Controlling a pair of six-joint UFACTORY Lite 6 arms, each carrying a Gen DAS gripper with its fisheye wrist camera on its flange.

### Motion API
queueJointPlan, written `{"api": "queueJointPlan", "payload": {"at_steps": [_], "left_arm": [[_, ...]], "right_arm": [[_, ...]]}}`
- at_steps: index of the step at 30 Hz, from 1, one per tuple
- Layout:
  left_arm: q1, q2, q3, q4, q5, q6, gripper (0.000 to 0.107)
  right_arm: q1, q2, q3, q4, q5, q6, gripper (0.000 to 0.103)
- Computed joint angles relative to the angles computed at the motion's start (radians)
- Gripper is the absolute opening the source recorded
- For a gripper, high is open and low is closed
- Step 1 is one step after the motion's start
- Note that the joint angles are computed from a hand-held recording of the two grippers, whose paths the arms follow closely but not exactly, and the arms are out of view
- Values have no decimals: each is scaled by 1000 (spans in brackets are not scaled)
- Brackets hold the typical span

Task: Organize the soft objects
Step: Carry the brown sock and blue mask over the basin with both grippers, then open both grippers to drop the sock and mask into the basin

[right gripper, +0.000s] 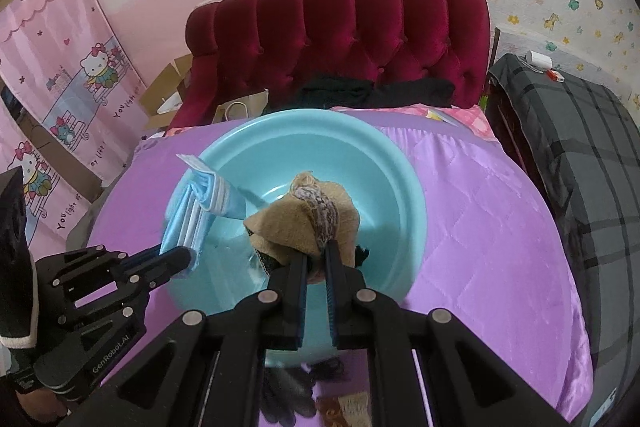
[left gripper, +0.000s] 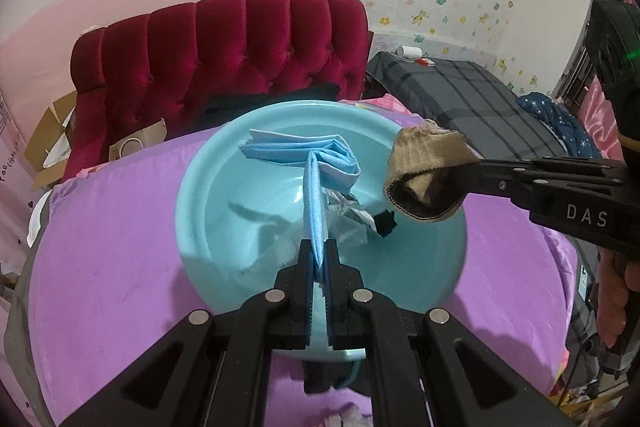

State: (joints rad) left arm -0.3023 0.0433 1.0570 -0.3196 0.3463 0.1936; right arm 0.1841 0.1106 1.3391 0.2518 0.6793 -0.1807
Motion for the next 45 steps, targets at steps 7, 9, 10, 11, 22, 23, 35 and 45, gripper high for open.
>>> {"api": "queueJointPlan", "payload": {"at_steps": [7, 9, 10, 11, 22, 23, 35, 45], "left_arm": [[35, 206, 166, -86, -1, 104, 4], [38, 257, 211, -104, 5, 128, 4], [40, 292, 241, -94, 8, 124, 4], [40, 316, 264, -89, 13, 122, 5], [39, 497, 439, -30, 51, 71, 5], [38, 498, 440, -27, 50, 70, 5], [-15, 389, 324, 418, -27, -373, 103], [-21, 178, 126, 496, -31, -504, 103]], "right_arm": [[-12, 200, 162, 15, -8, -7, 7], [-12, 252, 203, 13, -10, -6, 8], [-12, 279, 227, 8, -9, 0, 8], [-13, 306, 250, 9, -7, 2, 8], [-20, 490, 413, 12, 18, 18, 13], [-20, 497, 420, 12, 21, 20, 16], [9, 386, 311, -74, -37, 95, 103], [31, 161, 70, -122, -55, 139, 103]]}}
